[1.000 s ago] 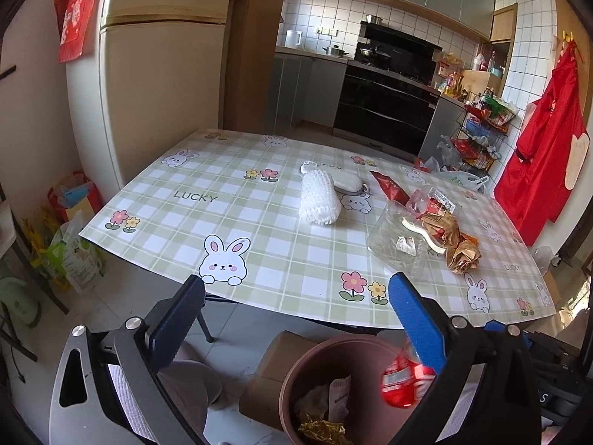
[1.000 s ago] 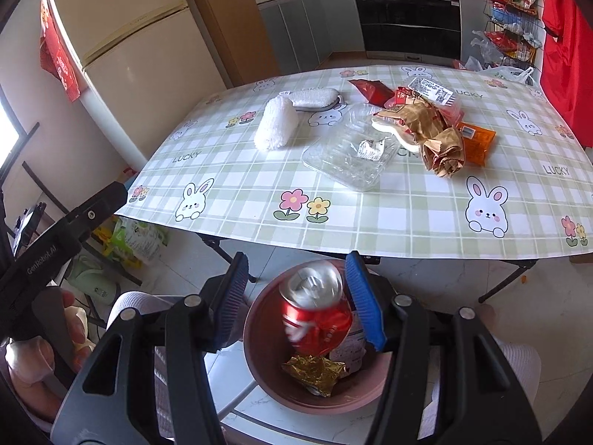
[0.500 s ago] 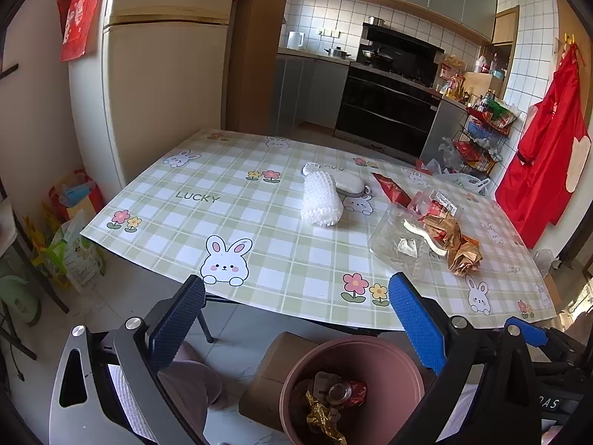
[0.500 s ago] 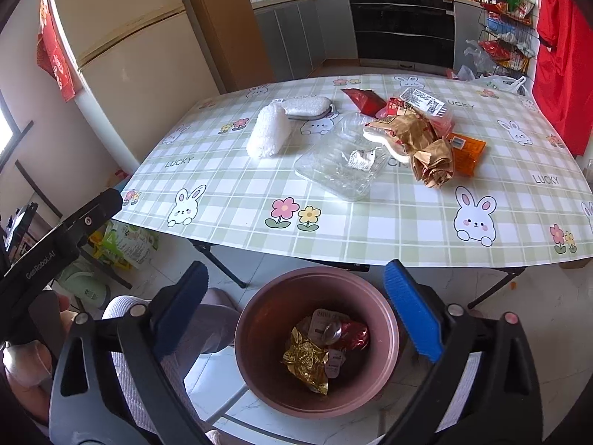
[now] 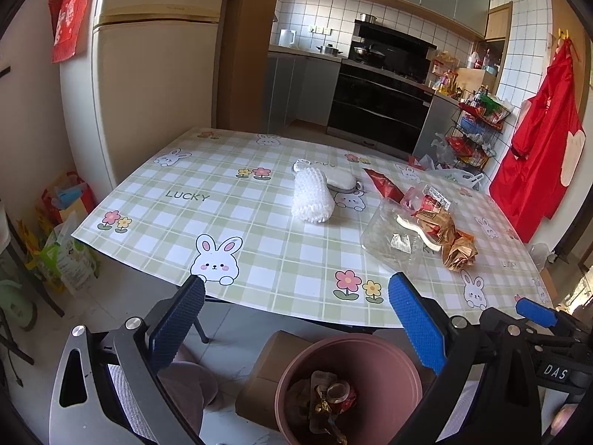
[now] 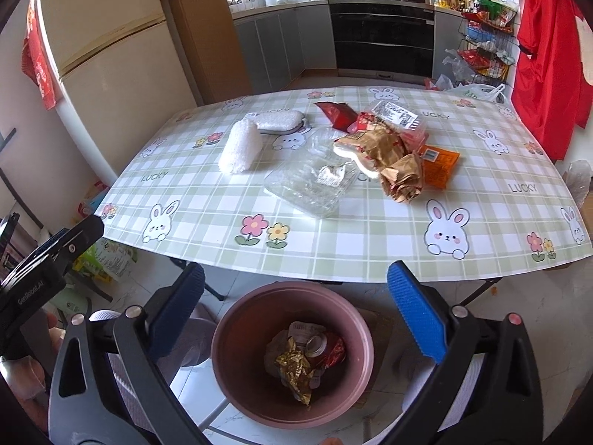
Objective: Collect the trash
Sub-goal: 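Reach the left tool to the white mesh foam sleeve and close on it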
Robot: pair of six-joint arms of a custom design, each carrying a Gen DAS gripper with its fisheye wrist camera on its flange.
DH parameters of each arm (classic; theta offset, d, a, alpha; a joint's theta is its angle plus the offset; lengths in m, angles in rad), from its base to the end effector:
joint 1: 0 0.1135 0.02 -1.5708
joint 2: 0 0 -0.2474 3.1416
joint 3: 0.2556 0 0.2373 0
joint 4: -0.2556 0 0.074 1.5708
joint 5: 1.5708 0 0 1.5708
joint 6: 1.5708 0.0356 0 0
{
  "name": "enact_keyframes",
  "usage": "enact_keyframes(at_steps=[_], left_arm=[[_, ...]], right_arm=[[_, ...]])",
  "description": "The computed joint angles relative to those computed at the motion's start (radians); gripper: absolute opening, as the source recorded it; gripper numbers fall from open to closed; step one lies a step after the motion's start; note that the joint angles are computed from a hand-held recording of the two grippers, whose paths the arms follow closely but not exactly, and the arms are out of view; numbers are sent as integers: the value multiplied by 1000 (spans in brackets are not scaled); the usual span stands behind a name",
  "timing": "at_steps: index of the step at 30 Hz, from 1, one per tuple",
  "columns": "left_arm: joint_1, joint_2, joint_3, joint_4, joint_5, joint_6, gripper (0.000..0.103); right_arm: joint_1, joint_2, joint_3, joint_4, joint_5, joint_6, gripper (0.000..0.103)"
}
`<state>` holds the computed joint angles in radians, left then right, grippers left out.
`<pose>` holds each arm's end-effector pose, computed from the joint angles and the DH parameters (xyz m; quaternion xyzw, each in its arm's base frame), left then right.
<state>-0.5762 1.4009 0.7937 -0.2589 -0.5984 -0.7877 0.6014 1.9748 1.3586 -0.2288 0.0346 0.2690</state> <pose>0.2356 -0.1292 0.1968 -0.1958 0.8811 0.0069 0.4304 0.3404 0.2321 0.1753 -0.1486 0.9229 0.1350 0.3287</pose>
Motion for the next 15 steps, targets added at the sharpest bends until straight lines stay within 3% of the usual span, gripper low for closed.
enact_keyframes(at_steps=[15], left_arm=[[189, 258, 198, 80, 176, 145, 97]], right_arm=[[-150, 117, 205, -23, 3, -51, 98]])
